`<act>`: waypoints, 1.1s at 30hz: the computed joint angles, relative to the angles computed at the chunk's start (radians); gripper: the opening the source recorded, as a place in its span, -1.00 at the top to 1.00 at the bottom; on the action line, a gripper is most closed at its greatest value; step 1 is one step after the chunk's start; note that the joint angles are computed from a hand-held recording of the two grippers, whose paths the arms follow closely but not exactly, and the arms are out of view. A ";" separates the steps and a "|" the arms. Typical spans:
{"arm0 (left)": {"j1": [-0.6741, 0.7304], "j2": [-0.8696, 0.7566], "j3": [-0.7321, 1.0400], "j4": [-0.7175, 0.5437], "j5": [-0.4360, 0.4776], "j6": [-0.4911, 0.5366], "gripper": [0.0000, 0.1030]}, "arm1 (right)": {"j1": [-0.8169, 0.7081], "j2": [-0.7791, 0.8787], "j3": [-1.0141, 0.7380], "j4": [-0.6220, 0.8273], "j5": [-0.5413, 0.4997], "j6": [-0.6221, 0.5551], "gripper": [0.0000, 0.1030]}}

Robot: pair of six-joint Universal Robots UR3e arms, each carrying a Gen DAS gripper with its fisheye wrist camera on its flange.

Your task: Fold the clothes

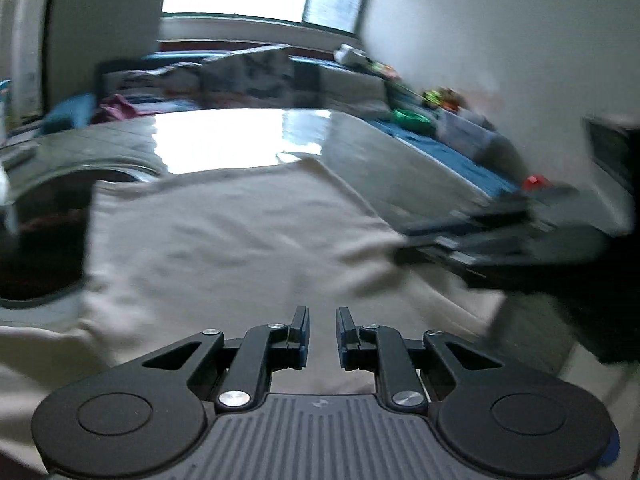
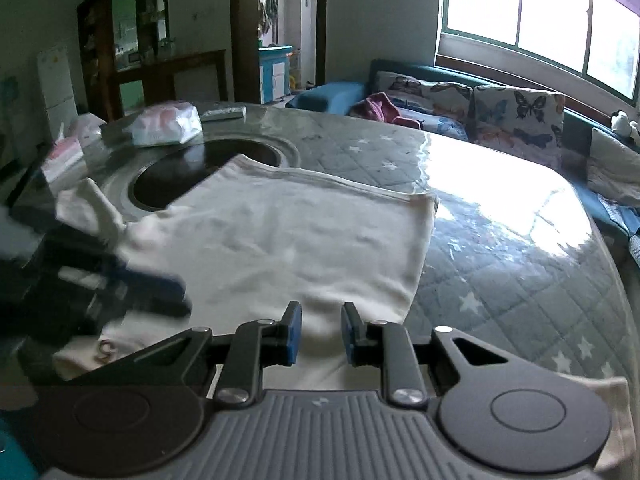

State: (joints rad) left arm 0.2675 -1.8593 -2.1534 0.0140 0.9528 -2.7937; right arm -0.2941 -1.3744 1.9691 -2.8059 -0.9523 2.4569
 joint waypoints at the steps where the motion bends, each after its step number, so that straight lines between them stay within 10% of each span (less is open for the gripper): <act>1: -0.008 -0.001 -0.003 -0.011 -0.005 0.014 0.68 | 0.016 0.033 -0.016 -0.032 -0.027 0.015 0.59; 33: -0.176 -0.064 0.124 -0.136 -0.016 0.113 0.69 | -0.462 0.008 0.227 -0.349 -0.116 0.297 0.46</act>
State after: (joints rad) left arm 0.0914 -1.9237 -2.0289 -0.1223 0.9371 -2.6811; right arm -0.7563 -1.3665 2.1958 -3.1544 -1.0679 2.7543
